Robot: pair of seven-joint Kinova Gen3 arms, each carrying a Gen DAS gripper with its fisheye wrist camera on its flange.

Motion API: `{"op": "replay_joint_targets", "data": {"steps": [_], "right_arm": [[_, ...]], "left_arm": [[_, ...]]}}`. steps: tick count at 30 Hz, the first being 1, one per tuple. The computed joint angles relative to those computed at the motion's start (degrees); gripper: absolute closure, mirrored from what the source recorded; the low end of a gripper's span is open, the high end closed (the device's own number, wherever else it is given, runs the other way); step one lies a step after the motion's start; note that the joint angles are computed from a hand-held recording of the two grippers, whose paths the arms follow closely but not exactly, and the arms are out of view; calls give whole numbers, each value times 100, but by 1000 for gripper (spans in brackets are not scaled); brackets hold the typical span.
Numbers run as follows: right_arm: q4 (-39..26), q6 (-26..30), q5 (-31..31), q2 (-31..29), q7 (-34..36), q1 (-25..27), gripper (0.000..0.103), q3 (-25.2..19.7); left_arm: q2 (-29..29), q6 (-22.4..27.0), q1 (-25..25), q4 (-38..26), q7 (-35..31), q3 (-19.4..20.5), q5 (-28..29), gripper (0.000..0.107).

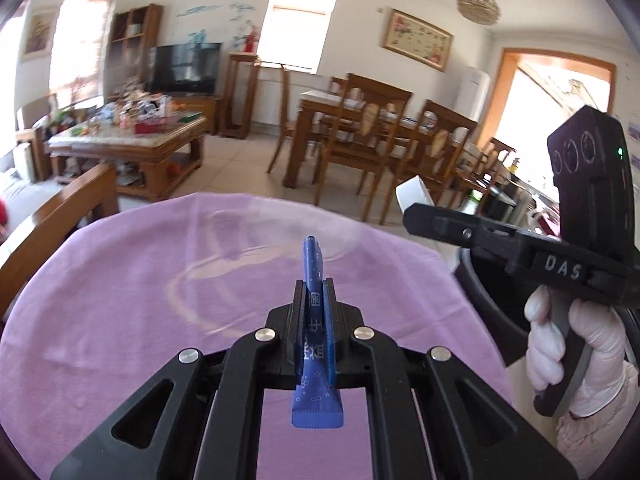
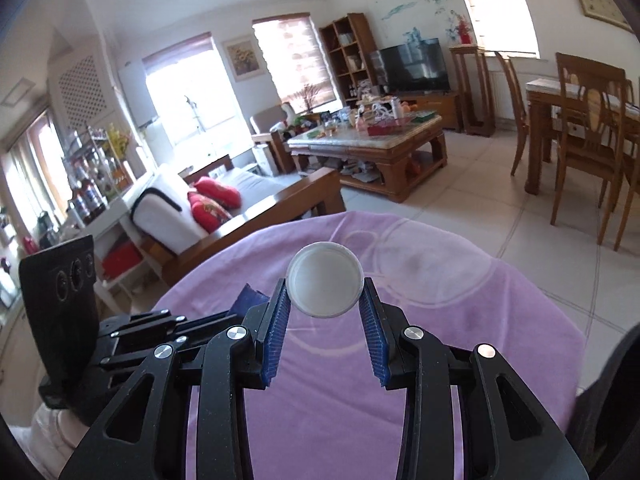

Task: Collect trash
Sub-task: 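Carry the blue tube and white cap over the bin and open both tools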

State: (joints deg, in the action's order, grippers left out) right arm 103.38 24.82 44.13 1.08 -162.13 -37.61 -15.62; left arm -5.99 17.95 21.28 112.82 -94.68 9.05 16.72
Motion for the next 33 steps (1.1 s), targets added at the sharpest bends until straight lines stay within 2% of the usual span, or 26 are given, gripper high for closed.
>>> {"op": "replay_joint_targets", "data": {"steps": [2, 4, 6, 8, 10, 11, 15, 18, 22, 25, 32, 33], "right_arm": [[531, 65, 242, -531, -466, 282, 67, -151], [1034, 108, 452, -1062, -932, 686, 67, -385], [1530, 256, 622, -1593, -1398, 673, 67, -225], [2010, 321, 648, -2124, -1637, 610, 67, 51], [2398, 419, 417, -2638, -1502, 757, 67, 184], [2539, 420, 201, -2850, -1303, 884, 67, 236], [2986, 654, -431, -3595, -540, 1180, 67, 558], [3259, 693, -639, -3943, -145, 1313, 67, 888], [3594, 531, -840, -4212, 205, 1545, 67, 1174], [3813, 263, -949, -4259, 441, 1712, 67, 1397], [4086, -186, -1373, -4161, 711, 2215, 67, 1302], [4045, -199, -1442, -4086, 682, 2291, 67, 1181]], "left_arm": [[156, -56, -12, -207, 401, 423, -402, 99], [418, -46, 261, -490, 482, 520, -463, 99], [745, -48, 585, -845, 713, 619, -710, 99], [1054, -131, 1116, -1163, 1069, 474, -1176, 99], [1310, -196, 1418, -1402, 1456, 457, -1642, 99], [1468, -177, 1435, -1564, 1594, 592, -1823, 99], [2182, 62, 1752, -2361, 1545, 734, -1884, 99], [2610, 282, 2198, -2881, 1567, 574, -2050, 99], [2989, 597, 2488, -3370, 1490, 501, -2088, 99], [3131, 757, 2635, -3504, 1468, 416, -2119, 99], [3484, 1216, 2922, -3954, 1633, 189, -2221, 95], [3498, 1287, 2961, -4000, 1681, 157, -2249, 94]]}}
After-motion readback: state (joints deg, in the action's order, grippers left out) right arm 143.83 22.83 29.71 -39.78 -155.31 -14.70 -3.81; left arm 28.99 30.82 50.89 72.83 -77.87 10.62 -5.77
